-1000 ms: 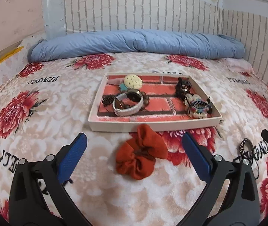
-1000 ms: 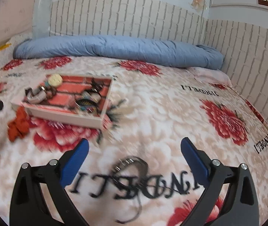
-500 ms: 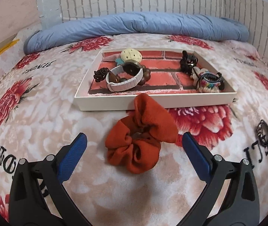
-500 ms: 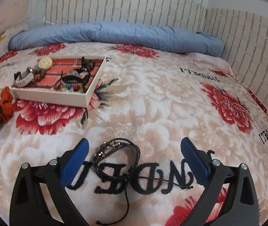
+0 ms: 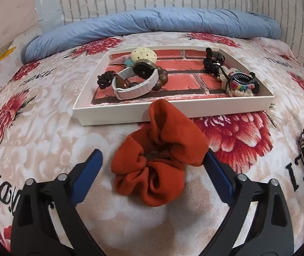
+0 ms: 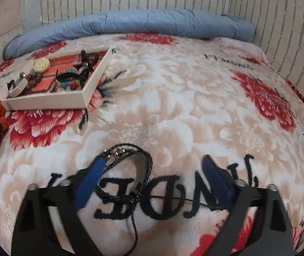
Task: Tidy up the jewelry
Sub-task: 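Grasp the black leather bracelet with the right tool while the left tool grasps the orange scrunchie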
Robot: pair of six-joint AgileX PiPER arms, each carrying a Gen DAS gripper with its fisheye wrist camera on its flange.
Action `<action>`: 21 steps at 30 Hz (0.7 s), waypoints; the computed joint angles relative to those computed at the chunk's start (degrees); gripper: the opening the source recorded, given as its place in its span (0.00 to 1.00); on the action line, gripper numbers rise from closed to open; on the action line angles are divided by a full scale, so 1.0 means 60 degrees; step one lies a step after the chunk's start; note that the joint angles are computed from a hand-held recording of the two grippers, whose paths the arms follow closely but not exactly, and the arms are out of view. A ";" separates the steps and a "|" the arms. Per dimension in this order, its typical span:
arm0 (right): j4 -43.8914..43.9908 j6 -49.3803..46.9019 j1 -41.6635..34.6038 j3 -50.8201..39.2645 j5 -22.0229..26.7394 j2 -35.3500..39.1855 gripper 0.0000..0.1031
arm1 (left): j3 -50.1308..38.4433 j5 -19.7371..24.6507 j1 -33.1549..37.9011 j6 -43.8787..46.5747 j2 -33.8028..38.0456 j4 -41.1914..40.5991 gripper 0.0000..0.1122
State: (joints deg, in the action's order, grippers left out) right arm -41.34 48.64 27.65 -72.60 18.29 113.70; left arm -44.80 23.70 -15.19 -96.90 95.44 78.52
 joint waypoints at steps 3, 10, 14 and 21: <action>0.1583 -0.1484 -0.0202 -0.0306 0.0112 0.0300 0.61 | -0.0089 -0.0113 0.0015 0.0351 0.0118 -0.0263 0.73; 0.1391 -0.1372 -0.0124 -0.0301 0.0129 0.0329 0.48 | -0.0088 -0.0788 0.0396 0.0714 0.0187 -0.0665 0.53; 0.0990 -0.1065 -0.0024 -0.0275 0.0179 0.0282 0.31 | 0.0189 -0.1144 0.0573 -0.0117 -0.0001 0.0092 0.43; 0.1230 -0.1239 -0.0141 -0.0158 -0.0040 0.0167 0.14 | 0.0314 -0.1134 0.0528 -0.0644 -0.0087 0.0613 0.35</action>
State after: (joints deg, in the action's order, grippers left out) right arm -33.96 41.21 26.80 -73.54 18.05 114.70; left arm -42.92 16.90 -12.02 -100.77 94.92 82.20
